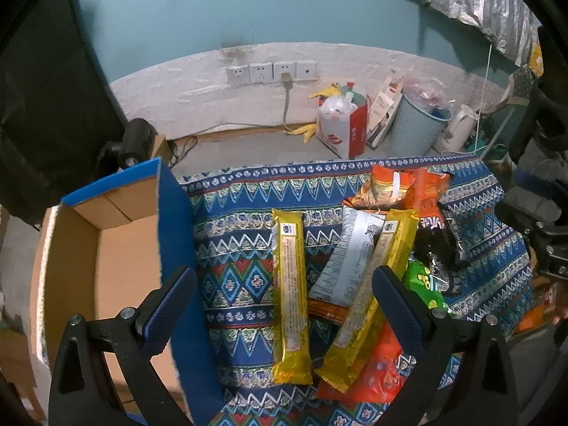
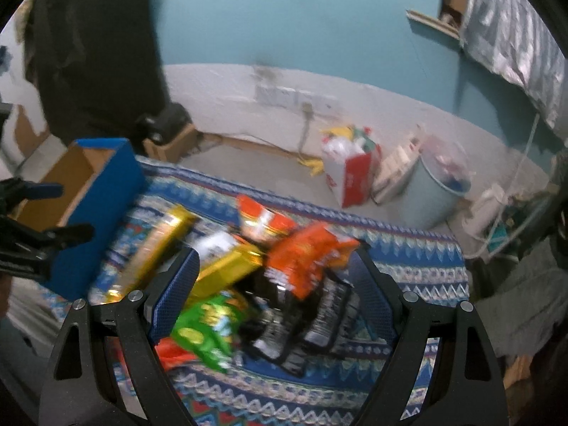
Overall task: Organize snacks
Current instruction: 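Grasp a yellow snack bar with the left tool while the right tool grasps a black packet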
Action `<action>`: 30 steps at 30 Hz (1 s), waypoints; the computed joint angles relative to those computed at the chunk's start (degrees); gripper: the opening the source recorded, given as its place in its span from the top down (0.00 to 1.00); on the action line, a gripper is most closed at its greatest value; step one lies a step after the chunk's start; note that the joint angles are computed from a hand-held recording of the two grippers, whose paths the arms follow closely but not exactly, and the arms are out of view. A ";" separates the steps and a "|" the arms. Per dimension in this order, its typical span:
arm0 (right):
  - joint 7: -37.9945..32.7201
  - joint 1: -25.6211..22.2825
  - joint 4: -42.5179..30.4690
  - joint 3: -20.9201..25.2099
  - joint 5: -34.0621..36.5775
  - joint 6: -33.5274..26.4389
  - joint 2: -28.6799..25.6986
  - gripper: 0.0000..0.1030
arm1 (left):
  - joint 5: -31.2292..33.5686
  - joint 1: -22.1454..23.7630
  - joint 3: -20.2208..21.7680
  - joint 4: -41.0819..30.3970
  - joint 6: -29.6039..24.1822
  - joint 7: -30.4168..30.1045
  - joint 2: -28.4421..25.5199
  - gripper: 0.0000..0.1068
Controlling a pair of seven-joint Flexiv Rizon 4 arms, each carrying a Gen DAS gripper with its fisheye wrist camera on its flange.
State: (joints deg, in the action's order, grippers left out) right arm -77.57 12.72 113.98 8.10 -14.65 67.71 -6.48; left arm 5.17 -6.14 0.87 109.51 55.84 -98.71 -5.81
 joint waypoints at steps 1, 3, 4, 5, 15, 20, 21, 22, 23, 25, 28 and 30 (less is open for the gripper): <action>0.04 -0.20 -0.22 -0.27 0.18 -0.72 -0.49 0.18 | 0.42 0.01 -0.04 -0.48 -0.49 -0.39 -0.71 0.06; -0.71 -0.92 -1.37 -0.39 2.69 -2.74 -1.80 0.18 | 0.77 -0.03 -0.07 -1.20 -1.12 -0.61 -1.94 0.06; -1.38 -1.46 -2.19 -0.28 4.87 -3.89 -2.59 0.18 | 0.74 -0.08 -0.09 -1.35 -1.15 -0.49 -2.41 0.06; -1.70 -1.80 -2.75 -0.29 6.07 -4.73 -3.11 0.18 | 1.30 -0.22 -0.02 -1.83 -1.39 -0.85 -3.29 0.06; -0.08 -3.30 -6.62 -1.52 8.61 -11.43 -9.39 0.18 | -1.20 -0.47 0.33 -4.74 -4.34 0.46 -9.61 0.10; 1.01 -4.35 -7.94 -1.84 9.88 -13.00 -11.50 0.18 | -2.55 -0.56 0.78 -5.48 -5.00 0.29 -11.60 0.11; 1.16 -4.45 -8.07 -1.89 9.81 -13.30 -11.79 0.18 | -2.24 -0.69 0.94 -5.74 -5.09 0.21 -11.99 0.11; 1.10 -4.68 -8.32 -1.85 10.05 -13.64 -12.20 0.18 | -2.05 -0.76 1.04 -5.97 -5.14 0.22 -12.38 0.11; 0.93 -4.89 -8.66 -1.78 10.34 -13.87 -12.69 0.18 | -1.92 -0.85 1.13 -6.17 -5.27 0.15 -12.66 0.12; 0.76 -5.13 -9.09 -1.72 10.57 -14.52 -13.53 0.18 | -2.02 -0.89 1.09 -6.60 -5.51 0.37 -13.41 0.16; 0.51 -5.24 -9.88 -1.92 10.24 -15.13 -14.98 0.18 | -2.41 -0.85 1.03 -7.12 -6.40 1.08 -14.51 0.25; 0.48 -5.41 -10.34 -1.92 10.33 -15.59 -15.78 0.18 | -2.31 -0.93 1.17 -7.55 -7.34 1.37 -15.28 0.28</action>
State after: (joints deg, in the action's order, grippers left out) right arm -77.09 7.31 103.64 6.18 -4.32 52.11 -22.26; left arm 2.86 -7.06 2.05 101.96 48.50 -97.34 -21.09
